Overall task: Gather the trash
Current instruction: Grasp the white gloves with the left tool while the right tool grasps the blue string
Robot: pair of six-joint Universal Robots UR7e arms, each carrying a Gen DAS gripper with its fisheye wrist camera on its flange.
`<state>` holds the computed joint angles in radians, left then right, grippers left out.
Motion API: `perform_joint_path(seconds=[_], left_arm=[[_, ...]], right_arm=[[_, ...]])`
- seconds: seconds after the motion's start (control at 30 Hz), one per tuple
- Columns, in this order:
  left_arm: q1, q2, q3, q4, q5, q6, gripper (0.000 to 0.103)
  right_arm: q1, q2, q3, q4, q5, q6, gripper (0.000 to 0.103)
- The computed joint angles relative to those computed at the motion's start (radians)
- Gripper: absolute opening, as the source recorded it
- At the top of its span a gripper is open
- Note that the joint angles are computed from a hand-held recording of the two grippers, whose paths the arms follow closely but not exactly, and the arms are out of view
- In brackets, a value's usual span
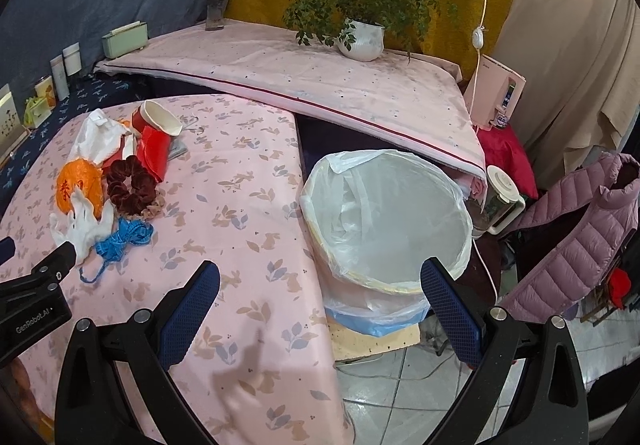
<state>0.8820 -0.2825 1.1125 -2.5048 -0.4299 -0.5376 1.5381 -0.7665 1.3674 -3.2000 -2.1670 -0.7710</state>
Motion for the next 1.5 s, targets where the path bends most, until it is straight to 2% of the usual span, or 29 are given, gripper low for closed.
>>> perform_joint_path(seconds=[0.17, 0.3, 0.53, 0.7, 0.77, 0.83, 0.9, 0.97, 1.03, 1.1, 1.2, 1.37, 1.5], left_arm=[[0.034, -0.034, 0.034, 0.002, 0.015, -0.03, 0.095], [0.066, -0.05, 0.046, -0.012, 0.018, -0.038, 0.095], [0.127, -0.059, 0.035, -0.046, -0.062, 0.022, 0.095], [0.163, -0.046, 0.001, -0.111, -0.159, 0.074, 0.095], [0.178, -0.033, -0.03, -0.091, -0.196, 0.067, 0.094], [0.192, -0.02, -0.057, -0.076, -0.232, 0.071, 0.087], [0.202, -0.013, -0.075, -0.049, -0.264, 0.067, 0.069], [0.211, -0.014, -0.08, -0.033, -0.297, 0.064, 0.059], [0.211, -0.017, -0.067, -0.061, -0.298, 0.08, 0.05], [0.213, -0.023, -0.056, -0.071, -0.317, 0.098, 0.03], [0.217, -0.033, -0.045, -0.075, -0.345, 0.103, 0.015], [0.215, -0.048, -0.022, -0.089, -0.348, 0.112, 0.01], [0.21, -0.054, -0.011, -0.09, -0.338, 0.117, 0.01]], right_arm=[[0.006, 0.029, -0.017, -0.017, 0.014, -0.003, 0.096], [0.014, 0.06, -0.041, 0.023, 0.044, 0.01, 0.096], [0.025, 0.131, -0.11, 0.138, 0.066, 0.07, 0.096], [0.034, 0.191, -0.171, 0.196, 0.076, 0.099, 0.094], [0.038, 0.217, -0.198, 0.213, 0.073, 0.103, 0.094], [0.041, 0.235, -0.219, 0.235, 0.076, 0.113, 0.09], [0.044, 0.251, -0.236, 0.253, 0.08, 0.121, 0.09], [0.045, 0.262, -0.248, 0.27, 0.082, 0.132, 0.09], [0.047, 0.275, -0.262, 0.288, 0.081, 0.144, 0.086], [0.048, 0.29, -0.28, 0.308, 0.077, 0.154, 0.084], [0.048, 0.311, -0.306, 0.351, 0.078, 0.178, 0.078], [0.044, 0.336, -0.33, 0.409, 0.078, 0.208, 0.064], [0.036, 0.335, -0.335, 0.45, 0.117, 0.244, 0.055]])
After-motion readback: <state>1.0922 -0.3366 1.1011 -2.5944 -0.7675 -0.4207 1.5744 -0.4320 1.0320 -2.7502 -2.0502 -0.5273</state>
